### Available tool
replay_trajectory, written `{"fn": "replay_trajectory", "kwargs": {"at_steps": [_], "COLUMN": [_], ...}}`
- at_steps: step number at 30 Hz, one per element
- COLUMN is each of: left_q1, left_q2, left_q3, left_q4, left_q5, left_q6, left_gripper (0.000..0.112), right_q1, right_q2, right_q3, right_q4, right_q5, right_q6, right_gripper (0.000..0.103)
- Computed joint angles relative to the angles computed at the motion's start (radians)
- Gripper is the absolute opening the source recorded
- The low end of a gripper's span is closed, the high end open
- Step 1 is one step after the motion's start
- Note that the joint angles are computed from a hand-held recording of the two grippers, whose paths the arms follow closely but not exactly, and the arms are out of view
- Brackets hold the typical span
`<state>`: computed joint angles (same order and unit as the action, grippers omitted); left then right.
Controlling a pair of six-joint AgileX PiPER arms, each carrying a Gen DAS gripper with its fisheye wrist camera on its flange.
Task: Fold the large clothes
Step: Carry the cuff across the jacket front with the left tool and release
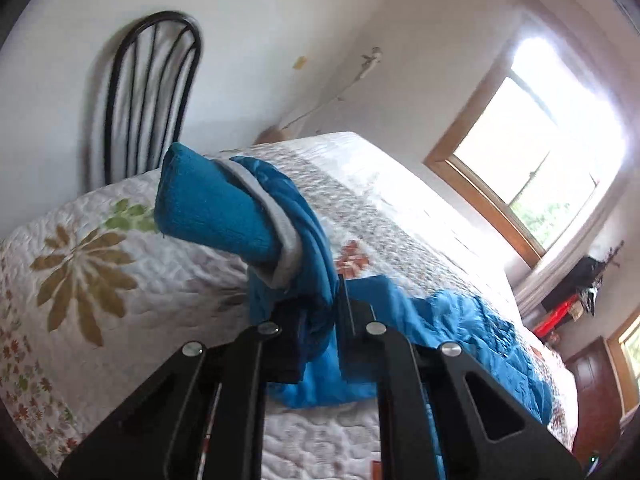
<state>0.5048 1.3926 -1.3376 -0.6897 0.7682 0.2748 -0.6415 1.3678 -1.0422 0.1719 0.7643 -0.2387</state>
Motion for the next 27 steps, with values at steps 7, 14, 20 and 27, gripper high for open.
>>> {"fn": "replay_trajectory", "kwargs": {"at_steps": [7,14,20,27], "left_q1": [-0.607,-0.957,-0.976,-0.850], "left_q2": [0.133,0.490,0.542,0.319], "left_q3": [-0.231,-0.649,-0.625,-0.426], "left_q4": [0.276,0.366,0.358,0.533], "left_q5": [-0.037,0.131,0.165,0.092], "left_q6": [-0.244,-0.305,-0.268,-0.344], "left_gripper": [0.010,0.015,0.060,0.077], "right_q1": [-0.025,0.047,0.002,0.023], "right_q2": [-0.041,-0.050,-0.044,-0.064], "right_q3": [0.038,0.064,0.061,0.038], "right_q4": [0.096,0.071,0.164,0.230], "right_q5": [0.002,-0.027,-0.002,0.052], "right_q6": [-0.092,-0.083,-0.171,-0.220], "right_gripper": [0.063,0.063,0.063,0.063]}}
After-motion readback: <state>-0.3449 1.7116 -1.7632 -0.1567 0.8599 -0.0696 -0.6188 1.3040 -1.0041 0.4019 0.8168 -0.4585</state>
